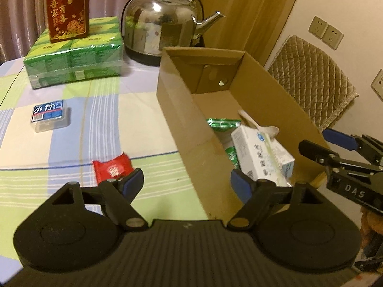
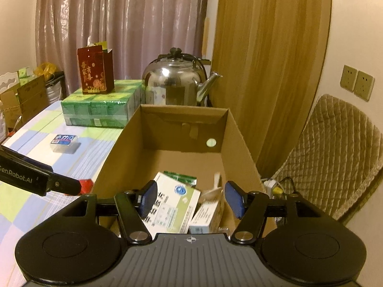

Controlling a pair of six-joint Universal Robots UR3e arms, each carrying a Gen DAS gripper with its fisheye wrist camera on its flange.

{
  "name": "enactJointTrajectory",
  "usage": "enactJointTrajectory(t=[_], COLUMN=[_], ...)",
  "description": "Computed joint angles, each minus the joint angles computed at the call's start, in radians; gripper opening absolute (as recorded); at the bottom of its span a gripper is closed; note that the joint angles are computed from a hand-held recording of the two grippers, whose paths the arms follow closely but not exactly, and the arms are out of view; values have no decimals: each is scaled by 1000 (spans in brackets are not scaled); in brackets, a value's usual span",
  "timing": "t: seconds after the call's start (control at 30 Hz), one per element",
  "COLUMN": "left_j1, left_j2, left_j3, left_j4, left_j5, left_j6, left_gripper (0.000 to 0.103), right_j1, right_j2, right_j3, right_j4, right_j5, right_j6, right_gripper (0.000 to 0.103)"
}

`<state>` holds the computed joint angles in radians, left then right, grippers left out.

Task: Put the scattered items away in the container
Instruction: 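Withdraw both grippers from the box back over the table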

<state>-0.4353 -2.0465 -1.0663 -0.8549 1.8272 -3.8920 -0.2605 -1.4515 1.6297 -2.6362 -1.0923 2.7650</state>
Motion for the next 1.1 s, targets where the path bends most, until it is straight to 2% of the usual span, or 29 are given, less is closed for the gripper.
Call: enactJointTrajectory(t=[0.27,0.57,0.77,0.93,1.1], left_j1=[-20,-53,-60,-55,-33], left_j2=[91,227,346,463,596], left_j3=[-146,-312,-445,-570,-702], left_j4=[30,38,29,25,-3], left_j5=[24,68,99,114,115], left_j6=[-31,-59,-72,-69,-46], left_gripper=[77,81,87,98,102], right_j1=[10,76,155,232,317], right_j2=[-76,-148,-172,-164,-128], right_j3=[64,75,65,37,-2], right_j4=[20,45,56,64,46], right_j5=[-2,-17,-50,-86,-120], right_j6=[11,41,69,85,107], right_gripper=[66,67,67,69,80])
